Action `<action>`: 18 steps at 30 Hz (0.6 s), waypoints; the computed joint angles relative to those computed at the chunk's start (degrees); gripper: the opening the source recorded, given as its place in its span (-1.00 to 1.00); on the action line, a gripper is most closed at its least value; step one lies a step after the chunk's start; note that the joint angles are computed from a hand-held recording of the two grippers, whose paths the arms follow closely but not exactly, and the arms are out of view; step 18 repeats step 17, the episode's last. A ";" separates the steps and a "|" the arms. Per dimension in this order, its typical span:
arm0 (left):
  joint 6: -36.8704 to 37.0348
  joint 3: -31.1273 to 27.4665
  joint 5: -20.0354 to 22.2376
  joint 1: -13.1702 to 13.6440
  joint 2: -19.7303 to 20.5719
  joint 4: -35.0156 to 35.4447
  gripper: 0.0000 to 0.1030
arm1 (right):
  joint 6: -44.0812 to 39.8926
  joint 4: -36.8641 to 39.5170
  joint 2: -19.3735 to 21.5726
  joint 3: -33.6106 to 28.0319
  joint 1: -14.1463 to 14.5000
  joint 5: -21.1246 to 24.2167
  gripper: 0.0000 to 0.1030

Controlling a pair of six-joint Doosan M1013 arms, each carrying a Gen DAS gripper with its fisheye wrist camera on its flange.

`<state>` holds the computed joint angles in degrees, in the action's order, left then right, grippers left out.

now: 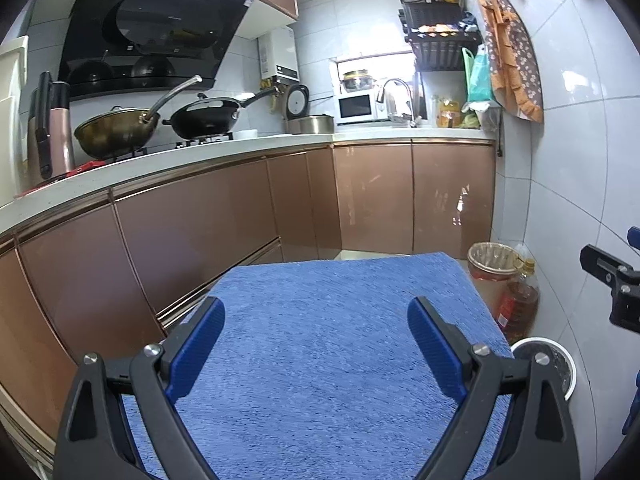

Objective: Collect trash

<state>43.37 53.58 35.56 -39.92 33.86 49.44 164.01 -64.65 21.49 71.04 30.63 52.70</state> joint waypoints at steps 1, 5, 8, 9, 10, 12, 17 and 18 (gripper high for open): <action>0.68 -0.21 -0.05 0.02 0.14 -0.56 0.80 | 0.24 0.15 -0.03 0.11 -0.13 0.18 1.00; 3.88 -1.56 -0.38 0.05 0.95 -2.78 0.80 | 0.92 0.52 -0.09 0.43 -0.52 1.00 1.00; 5.19 -2.38 -0.72 0.19 1.38 -3.74 0.80 | 1.32 0.70 -0.07 0.52 -0.72 1.42 1.00; 5.42 -2.68 -0.87 0.20 1.52 -3.83 0.80 | 1.37 0.75 -0.06 0.54 -0.77 1.52 1.00; 5.50 -2.82 -0.96 0.22 1.60 -3.86 0.80 | 1.39 0.79 -0.02 0.50 -0.82 1.65 1.00; 5.62 -3.20 -1.15 0.25 1.80 -3.86 0.80 | 1.45 0.74 -0.04 0.61 -0.93 1.70 1.00; 5.90 -3.68 -1.24 0.34 2.17 -3.84 0.80 | 1.56 0.84 0.05 0.66 -1.06 1.82 1.00; 5.90 -3.68 -1.24 0.34 2.17 -3.84 0.80 | 1.56 0.84 0.05 0.66 -1.06 1.82 1.00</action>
